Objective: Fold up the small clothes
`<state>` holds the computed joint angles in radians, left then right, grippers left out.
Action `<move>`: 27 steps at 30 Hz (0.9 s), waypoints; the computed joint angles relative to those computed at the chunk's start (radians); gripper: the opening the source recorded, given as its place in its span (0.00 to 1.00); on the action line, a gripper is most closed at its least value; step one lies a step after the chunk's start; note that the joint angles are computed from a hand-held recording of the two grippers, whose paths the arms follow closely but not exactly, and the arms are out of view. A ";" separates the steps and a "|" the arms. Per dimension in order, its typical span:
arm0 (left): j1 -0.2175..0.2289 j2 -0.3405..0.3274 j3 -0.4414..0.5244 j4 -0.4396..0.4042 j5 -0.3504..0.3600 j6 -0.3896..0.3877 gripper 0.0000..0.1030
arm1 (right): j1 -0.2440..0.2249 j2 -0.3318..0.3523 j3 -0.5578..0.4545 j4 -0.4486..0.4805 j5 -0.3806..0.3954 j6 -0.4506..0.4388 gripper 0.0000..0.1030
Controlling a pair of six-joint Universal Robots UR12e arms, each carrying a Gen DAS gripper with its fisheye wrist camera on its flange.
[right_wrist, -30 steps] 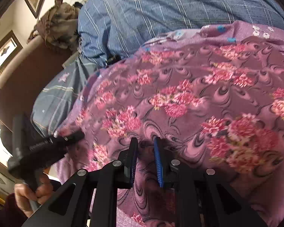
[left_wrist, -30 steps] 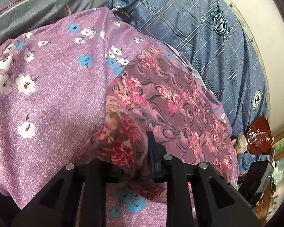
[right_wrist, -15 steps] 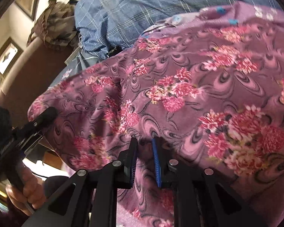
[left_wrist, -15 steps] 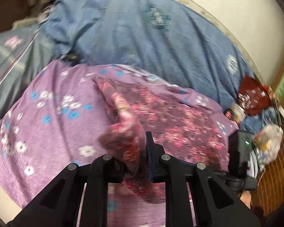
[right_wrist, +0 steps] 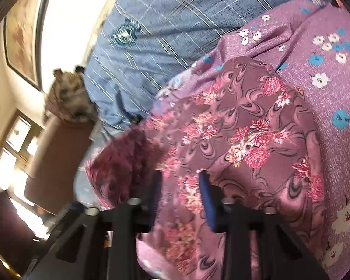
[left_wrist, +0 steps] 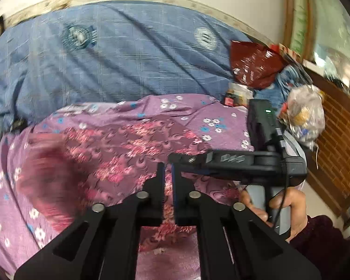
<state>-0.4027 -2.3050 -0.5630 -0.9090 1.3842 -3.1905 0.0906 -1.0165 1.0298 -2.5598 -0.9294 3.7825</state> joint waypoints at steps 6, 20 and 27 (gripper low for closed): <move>0.057 0.135 -0.236 0.101 0.092 -0.243 0.56 | 0.028 0.030 -0.064 0.075 0.015 -0.064 0.43; 0.200 0.240 -0.440 -0.102 -0.091 -0.637 0.71 | 0.154 0.112 -0.233 0.344 -0.039 -0.354 0.51; 0.206 0.217 -0.487 0.109 -0.150 -0.771 0.70 | 0.149 0.120 -0.239 0.361 -0.048 -0.329 0.51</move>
